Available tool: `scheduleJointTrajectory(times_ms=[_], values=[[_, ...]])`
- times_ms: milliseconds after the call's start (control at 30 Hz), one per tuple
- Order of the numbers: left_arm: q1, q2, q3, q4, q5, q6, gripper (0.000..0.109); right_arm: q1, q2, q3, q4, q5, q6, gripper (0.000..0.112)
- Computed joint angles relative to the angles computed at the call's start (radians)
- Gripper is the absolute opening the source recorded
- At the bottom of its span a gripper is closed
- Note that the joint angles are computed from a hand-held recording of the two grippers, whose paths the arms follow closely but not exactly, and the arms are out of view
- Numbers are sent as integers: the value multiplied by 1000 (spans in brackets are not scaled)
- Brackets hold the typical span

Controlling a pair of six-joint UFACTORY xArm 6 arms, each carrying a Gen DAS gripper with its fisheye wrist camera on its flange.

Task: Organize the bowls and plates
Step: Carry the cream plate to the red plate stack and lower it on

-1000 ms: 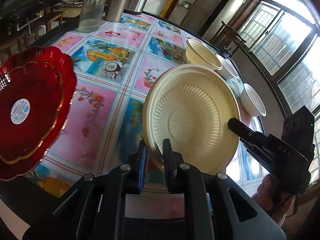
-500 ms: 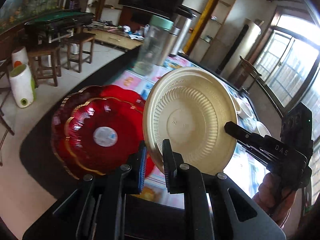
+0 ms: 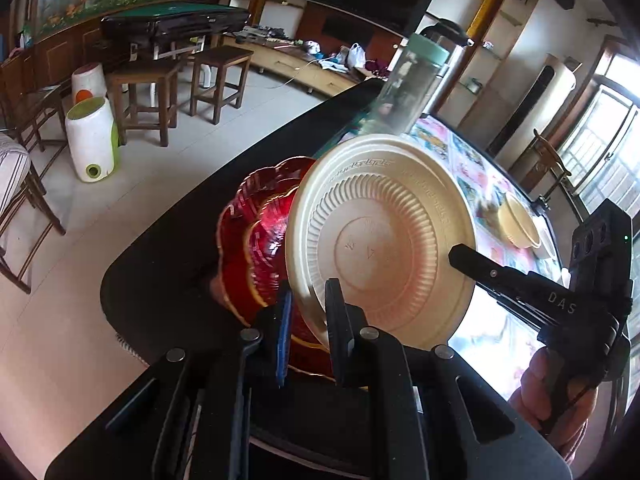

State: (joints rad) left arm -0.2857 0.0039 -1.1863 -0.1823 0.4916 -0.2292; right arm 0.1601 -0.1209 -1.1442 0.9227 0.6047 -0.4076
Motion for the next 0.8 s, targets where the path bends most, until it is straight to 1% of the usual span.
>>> scheduleJointTrajectory(times_ms=[133,333,600,800], values=[[6,7,-2,-4,17,10,14,21,48,-22,-10,0,19,9],[6,18,-16,5,37,5,14,20,86,-27,36,3,-9,9],[1,32,-34,19,63,-21,15,4,104,-25,97,15,-65,9],[3,36,-23,71,53,-58,15,-6,108,-26,120,36,-83,10]])
